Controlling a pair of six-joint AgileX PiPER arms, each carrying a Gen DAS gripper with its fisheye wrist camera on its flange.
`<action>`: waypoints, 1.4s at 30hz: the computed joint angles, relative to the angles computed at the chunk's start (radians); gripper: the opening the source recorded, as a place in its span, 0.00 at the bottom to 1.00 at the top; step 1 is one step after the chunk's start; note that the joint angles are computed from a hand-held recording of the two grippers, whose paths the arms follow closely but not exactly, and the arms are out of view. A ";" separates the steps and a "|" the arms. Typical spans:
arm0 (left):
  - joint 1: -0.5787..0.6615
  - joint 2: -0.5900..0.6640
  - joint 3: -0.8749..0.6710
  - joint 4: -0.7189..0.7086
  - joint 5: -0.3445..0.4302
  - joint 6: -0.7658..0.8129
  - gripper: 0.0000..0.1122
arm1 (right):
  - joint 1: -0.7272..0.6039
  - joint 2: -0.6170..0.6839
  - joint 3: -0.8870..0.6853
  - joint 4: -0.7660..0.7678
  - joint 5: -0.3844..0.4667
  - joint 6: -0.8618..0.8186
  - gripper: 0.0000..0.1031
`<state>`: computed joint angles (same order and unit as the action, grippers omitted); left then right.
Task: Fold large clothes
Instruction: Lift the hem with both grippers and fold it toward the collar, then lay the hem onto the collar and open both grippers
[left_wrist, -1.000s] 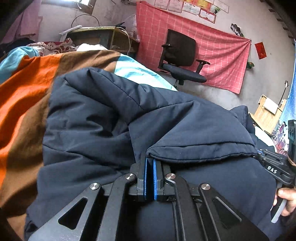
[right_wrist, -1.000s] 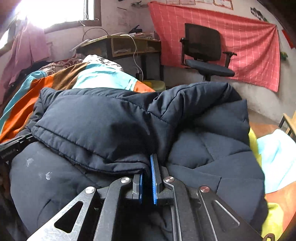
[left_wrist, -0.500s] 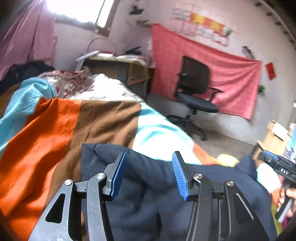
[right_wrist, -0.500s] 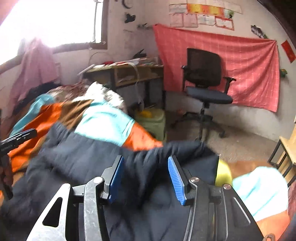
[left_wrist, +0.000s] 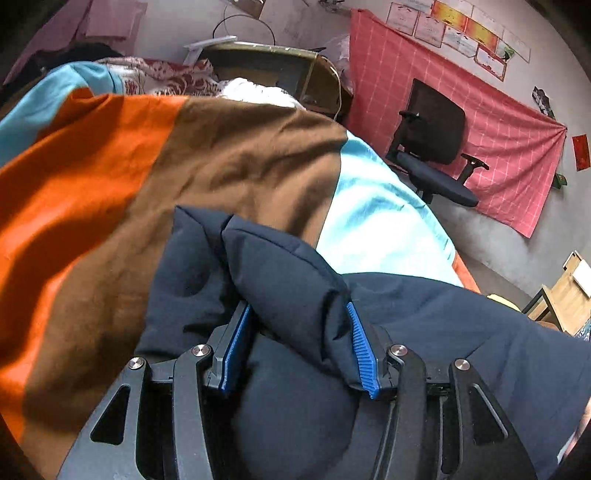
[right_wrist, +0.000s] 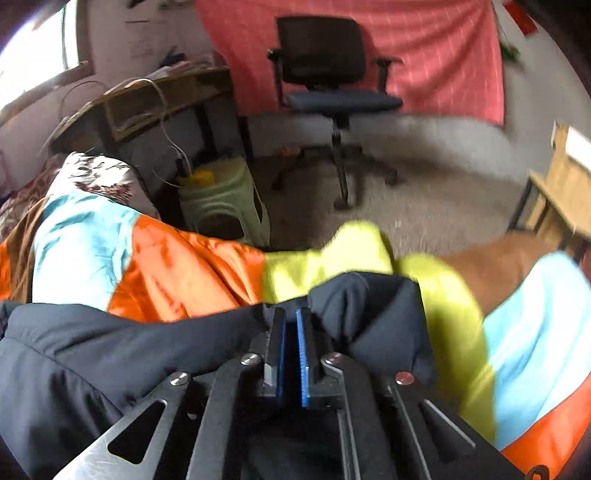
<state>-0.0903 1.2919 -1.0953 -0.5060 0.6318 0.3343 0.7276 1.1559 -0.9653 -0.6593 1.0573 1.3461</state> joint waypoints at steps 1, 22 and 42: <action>-0.005 0.002 -0.002 0.011 -0.002 -0.009 0.42 | -0.020 -0.004 0.025 0.020 -0.031 0.000 0.01; -0.156 -0.136 -0.005 -0.197 0.357 0.341 0.41 | 0.534 0.011 -0.193 -0.078 0.110 0.022 0.08; -0.328 -0.157 0.330 -0.232 -0.142 0.547 0.42 | 0.571 0.142 0.049 -0.281 0.013 0.318 0.05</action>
